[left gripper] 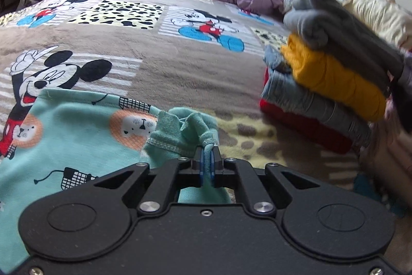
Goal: Fold clothes
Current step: 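Lay the held sleeve onto the garment with the left gripper and release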
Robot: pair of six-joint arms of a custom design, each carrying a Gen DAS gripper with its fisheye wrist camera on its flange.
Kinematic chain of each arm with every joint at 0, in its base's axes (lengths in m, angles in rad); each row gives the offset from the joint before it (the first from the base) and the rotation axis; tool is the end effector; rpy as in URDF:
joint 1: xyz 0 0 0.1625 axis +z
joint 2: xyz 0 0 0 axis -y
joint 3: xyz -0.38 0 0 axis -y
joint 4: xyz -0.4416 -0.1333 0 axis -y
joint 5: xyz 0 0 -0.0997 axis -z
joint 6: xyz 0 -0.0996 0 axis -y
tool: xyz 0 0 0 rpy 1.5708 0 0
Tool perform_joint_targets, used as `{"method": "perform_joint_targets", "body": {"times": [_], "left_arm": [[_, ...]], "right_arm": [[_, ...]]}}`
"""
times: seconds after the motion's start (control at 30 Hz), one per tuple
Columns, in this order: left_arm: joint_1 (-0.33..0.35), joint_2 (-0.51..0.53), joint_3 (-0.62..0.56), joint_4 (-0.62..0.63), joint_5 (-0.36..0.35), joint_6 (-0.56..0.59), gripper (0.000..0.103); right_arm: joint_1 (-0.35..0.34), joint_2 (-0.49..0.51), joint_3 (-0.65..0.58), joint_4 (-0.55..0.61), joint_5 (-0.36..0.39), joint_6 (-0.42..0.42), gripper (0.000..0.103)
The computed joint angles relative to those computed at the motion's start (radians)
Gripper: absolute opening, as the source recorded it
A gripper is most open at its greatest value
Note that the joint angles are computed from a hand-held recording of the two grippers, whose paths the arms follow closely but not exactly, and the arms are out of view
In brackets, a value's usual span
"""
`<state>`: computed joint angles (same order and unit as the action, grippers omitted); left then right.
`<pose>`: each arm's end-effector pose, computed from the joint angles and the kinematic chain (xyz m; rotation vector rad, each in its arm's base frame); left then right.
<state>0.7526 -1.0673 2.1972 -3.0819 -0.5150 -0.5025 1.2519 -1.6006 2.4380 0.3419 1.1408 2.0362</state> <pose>-0.2019 -0.4904 0.0875 0.1043 2.2745 -1.1540 0.0949 -0.2701 0.0925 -1.2470 2.6729 -0.8628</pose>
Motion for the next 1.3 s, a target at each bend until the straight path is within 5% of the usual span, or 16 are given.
{"method": "perform_joint_targets", "body": {"times": [0.43, 0.5, 0.57, 0.77, 0.83, 0.93, 1.1, 1.3], "left_arm": [[0.035, 0.051, -0.064, 0.106, -0.011, 0.093, 0.005], [0.044, 0.042, -0.070, 0.102, -0.044, 0.127, 0.029], [0.030, 0.023, -0.062, 0.078, -0.037, 0.166, 0.038], [-0.009, -0.093, 0.020, 0.073, -0.029, 0.239, 0.037], [-0.018, -0.127, 0.051, 0.082, -0.015, 0.265, 0.035], [-0.025, -0.162, 0.088, 0.089, -0.013, 0.337, 0.031], [-0.021, -0.153, 0.109, 0.035, -0.031, 0.480, 0.025], [0.039, -0.061, 0.041, -0.054, -0.067, 0.610, 0.019]], "right_arm": [[0.000, 0.009, -0.006, 0.007, 0.002, 0.000, 0.078], [0.000, 0.002, -0.004, 0.009, 0.003, 0.009, 0.078], [-0.004, -0.013, 0.001, 0.019, -0.002, 0.026, 0.078], [-0.023, -0.155, 0.056, 0.037, -0.010, 0.052, 0.074], [-0.015, -0.235, 0.093, 0.006, 0.011, 0.041, 0.065], [0.016, -0.296, 0.138, -0.093, 0.009, -0.029, 0.063], [0.124, -0.204, 0.141, -0.286, 0.000, -0.147, 0.063], [0.227, -0.017, 0.043, -0.326, 0.180, -0.010, 0.062]]}}
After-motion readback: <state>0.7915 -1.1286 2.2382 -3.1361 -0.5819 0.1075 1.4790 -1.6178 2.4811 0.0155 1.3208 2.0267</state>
